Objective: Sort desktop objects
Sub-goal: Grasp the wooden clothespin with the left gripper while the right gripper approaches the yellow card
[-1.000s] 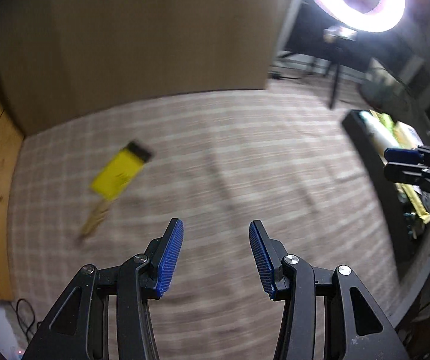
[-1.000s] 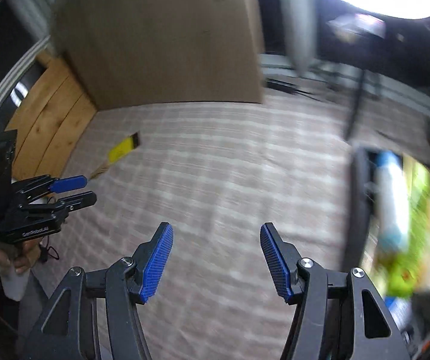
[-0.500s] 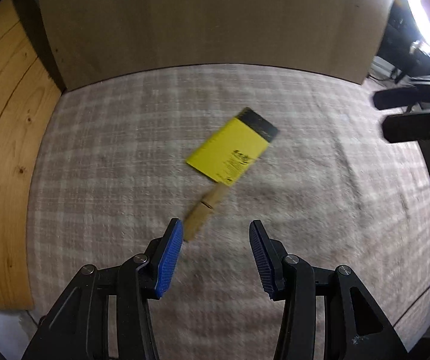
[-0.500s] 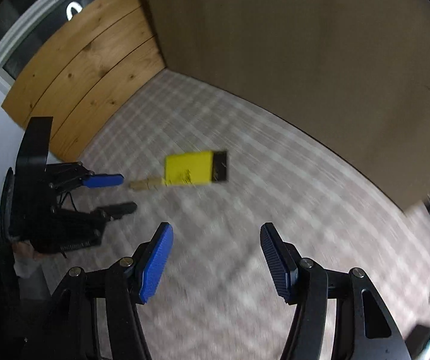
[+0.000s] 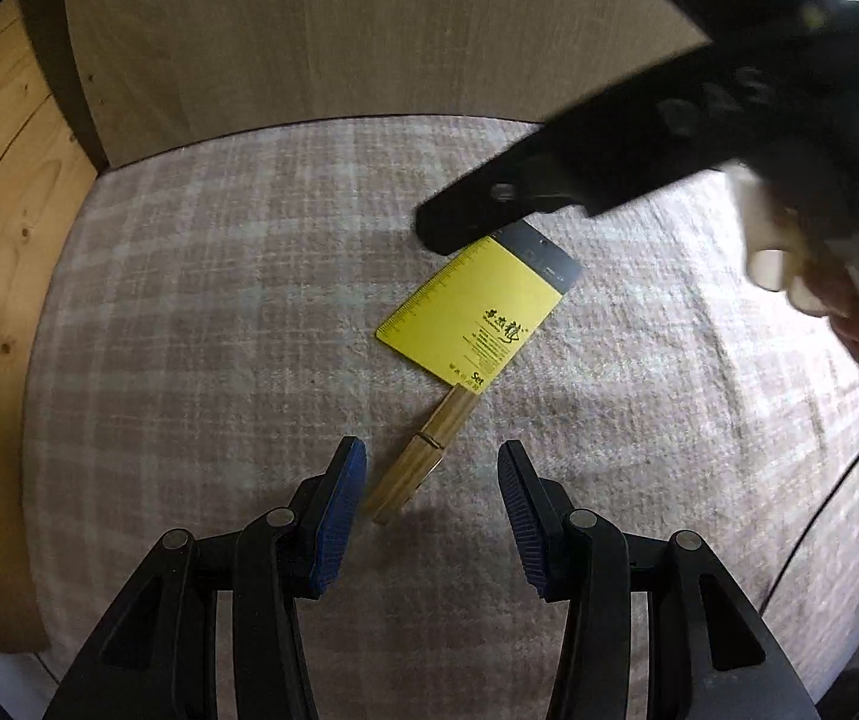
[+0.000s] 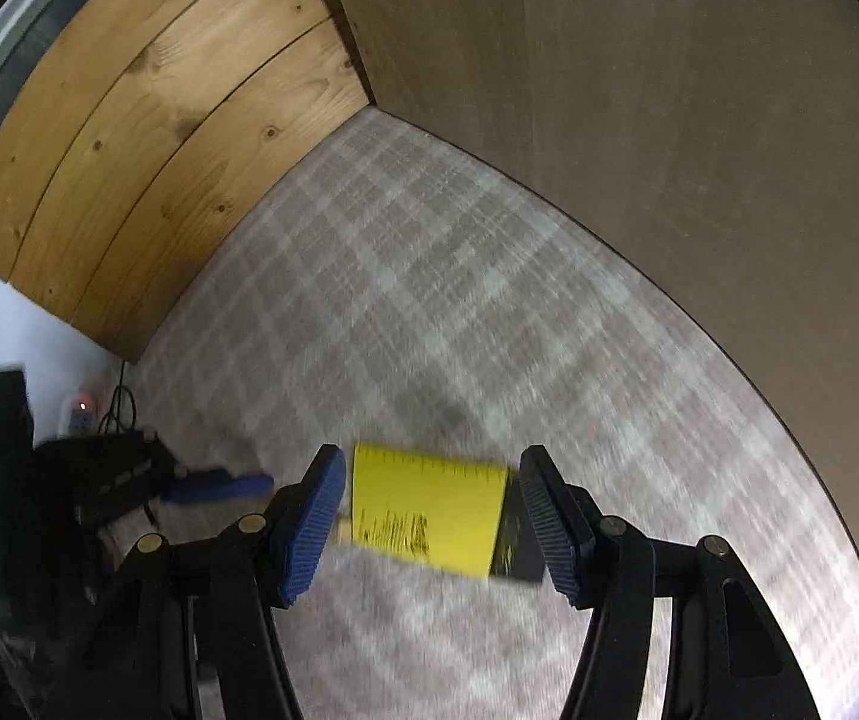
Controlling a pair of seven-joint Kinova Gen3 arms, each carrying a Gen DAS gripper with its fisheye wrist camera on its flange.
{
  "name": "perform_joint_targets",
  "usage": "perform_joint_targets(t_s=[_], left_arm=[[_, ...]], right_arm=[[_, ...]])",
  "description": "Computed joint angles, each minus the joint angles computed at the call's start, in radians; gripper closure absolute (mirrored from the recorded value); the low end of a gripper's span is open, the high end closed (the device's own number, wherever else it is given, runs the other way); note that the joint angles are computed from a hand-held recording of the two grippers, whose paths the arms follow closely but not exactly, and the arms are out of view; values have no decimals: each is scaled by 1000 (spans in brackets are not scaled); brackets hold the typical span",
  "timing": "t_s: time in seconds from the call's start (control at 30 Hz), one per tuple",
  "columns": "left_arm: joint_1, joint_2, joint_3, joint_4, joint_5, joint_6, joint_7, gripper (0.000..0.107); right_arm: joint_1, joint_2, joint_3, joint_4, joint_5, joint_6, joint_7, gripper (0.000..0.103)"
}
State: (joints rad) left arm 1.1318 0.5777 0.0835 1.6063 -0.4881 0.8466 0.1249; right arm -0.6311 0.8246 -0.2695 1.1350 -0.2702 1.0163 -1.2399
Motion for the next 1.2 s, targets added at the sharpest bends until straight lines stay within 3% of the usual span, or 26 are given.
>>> perform_joint_targets(t_s=[0.13,0.37,0.73,0.87,1.1,1.2], left_arm=[[2,-10,-17,26,-16,-47,39,65],[-21,18,1,4,13,-54,-5,77],[35,62,4,-93,57,71,7,93],[64,78,-1,-128,69,107,58,93],[147,74,-36,-117,48,75,302,94],[163,89,-25,-148,39,93,345,94]], right_arm=[[-3,65,3,-88,-9,77,-17,46],[23,70,-3,-71,-38,126,-13,46],[38,-48,-1,148,-17,46,32,46],[-13,-107,14,237,47,-16,28,46],[-206,-192,94,367,292,-153,-128,46],[-224,-207,94,399,342,-177,-185,47]])
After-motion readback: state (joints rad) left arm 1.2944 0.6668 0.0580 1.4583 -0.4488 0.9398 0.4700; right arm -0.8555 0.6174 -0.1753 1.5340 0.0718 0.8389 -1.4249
